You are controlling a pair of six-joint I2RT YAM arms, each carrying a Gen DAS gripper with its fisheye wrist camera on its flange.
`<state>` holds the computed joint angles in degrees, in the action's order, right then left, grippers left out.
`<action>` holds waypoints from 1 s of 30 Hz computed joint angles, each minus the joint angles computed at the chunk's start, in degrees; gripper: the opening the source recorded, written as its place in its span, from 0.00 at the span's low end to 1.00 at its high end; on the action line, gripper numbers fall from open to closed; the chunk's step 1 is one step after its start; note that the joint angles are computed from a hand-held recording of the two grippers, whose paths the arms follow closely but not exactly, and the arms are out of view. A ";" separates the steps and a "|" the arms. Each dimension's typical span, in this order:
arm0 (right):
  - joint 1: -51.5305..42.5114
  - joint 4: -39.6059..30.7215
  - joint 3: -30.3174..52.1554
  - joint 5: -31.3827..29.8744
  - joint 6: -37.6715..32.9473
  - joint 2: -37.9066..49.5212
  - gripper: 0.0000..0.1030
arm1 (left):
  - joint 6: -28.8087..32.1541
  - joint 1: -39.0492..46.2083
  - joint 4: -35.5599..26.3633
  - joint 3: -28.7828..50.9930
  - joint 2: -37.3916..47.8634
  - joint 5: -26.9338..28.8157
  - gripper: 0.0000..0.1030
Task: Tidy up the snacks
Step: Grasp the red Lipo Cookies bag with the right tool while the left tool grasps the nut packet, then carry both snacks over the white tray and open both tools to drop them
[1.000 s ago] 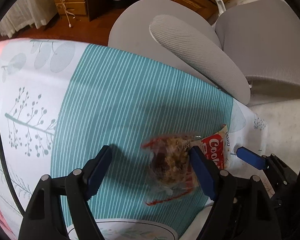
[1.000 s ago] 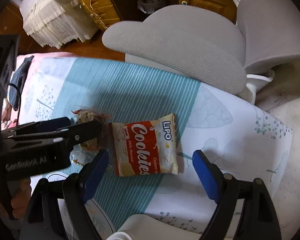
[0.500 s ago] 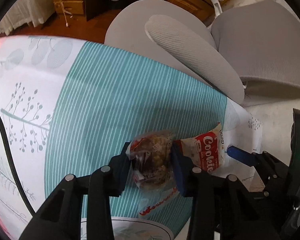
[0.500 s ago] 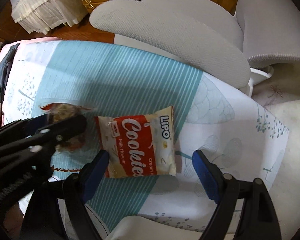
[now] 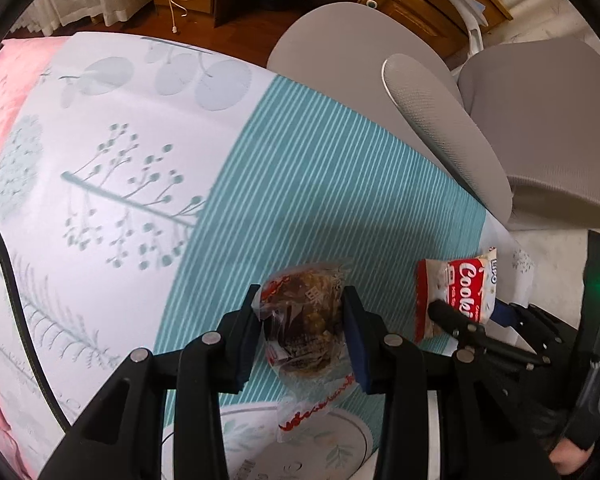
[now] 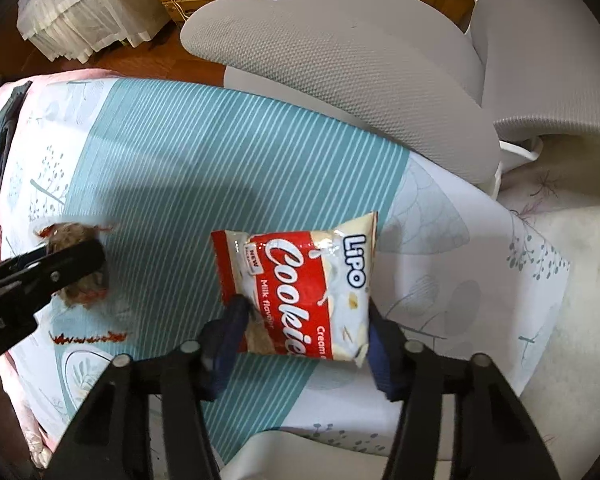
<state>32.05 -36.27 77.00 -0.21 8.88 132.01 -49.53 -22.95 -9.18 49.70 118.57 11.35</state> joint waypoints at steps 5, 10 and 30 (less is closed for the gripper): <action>-0.71 -0.37 -0.14 -1.11 0.70 -0.50 0.48 | -0.99 -1.55 -1.46 -3.13 -4.75 -0.50 0.36; -0.84 0.79 -2.40 -3.52 1.76 -2.39 0.47 | -2.31 -2.29 -3.61 -7.71 -11.98 -0.19 0.36; 4.49 0.41 -25.52 -5.37 12.11 -38.64 0.48 | -17.97 -22.70 -26.98 -10.68 -43.00 -8.43 0.37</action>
<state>36.55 -35.85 51.48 -5.59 20.98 93.37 -67.50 -45.65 -36.16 39.02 75.57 2.92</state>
